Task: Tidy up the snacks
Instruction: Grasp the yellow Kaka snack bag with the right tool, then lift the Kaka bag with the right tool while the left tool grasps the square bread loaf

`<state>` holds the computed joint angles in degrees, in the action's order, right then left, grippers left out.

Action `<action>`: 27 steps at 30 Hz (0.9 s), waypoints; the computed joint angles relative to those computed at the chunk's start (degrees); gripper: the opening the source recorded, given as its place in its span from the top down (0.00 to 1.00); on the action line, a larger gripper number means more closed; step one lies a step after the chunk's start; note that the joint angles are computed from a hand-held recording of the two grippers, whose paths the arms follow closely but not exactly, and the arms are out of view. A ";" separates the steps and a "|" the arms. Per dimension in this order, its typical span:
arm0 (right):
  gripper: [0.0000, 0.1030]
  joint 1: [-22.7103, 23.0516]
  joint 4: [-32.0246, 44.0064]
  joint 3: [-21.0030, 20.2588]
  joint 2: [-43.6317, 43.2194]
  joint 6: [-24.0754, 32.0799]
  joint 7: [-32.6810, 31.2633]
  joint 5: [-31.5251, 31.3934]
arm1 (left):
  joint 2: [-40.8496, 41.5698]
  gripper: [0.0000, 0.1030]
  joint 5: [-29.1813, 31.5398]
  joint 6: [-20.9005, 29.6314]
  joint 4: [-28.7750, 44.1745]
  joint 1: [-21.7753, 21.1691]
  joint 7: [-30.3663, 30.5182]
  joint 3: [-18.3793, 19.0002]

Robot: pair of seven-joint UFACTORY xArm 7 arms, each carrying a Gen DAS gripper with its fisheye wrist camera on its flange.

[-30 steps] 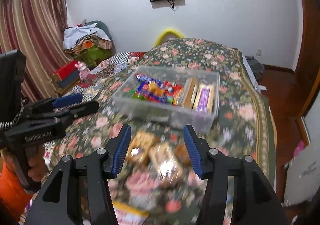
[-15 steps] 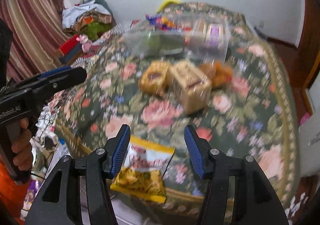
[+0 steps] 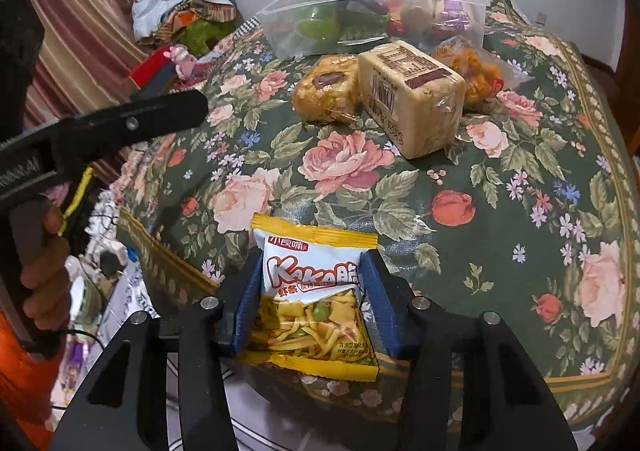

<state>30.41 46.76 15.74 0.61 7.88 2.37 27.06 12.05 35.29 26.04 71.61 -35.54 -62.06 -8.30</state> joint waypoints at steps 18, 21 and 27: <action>0.60 -6.05 -7.31 -4.59 -6.23 -5.52 16.72 -17.04 | 16.52 0.30 -10.96 4.47 21.05 -4.19 11.94 1.31; 0.60 -7.74 -8.19 -5.08 -7.03 -6.08 18.88 -19.49 | 21.38 0.30 -12.10 7.39 28.30 -6.38 12.83 3.07; 0.60 -5.34 -9.29 -8.90 -7.84 -7.10 14.90 -14.89 | 31.46 0.30 -15.55 13.60 43.87 -8.63 12.97 5.81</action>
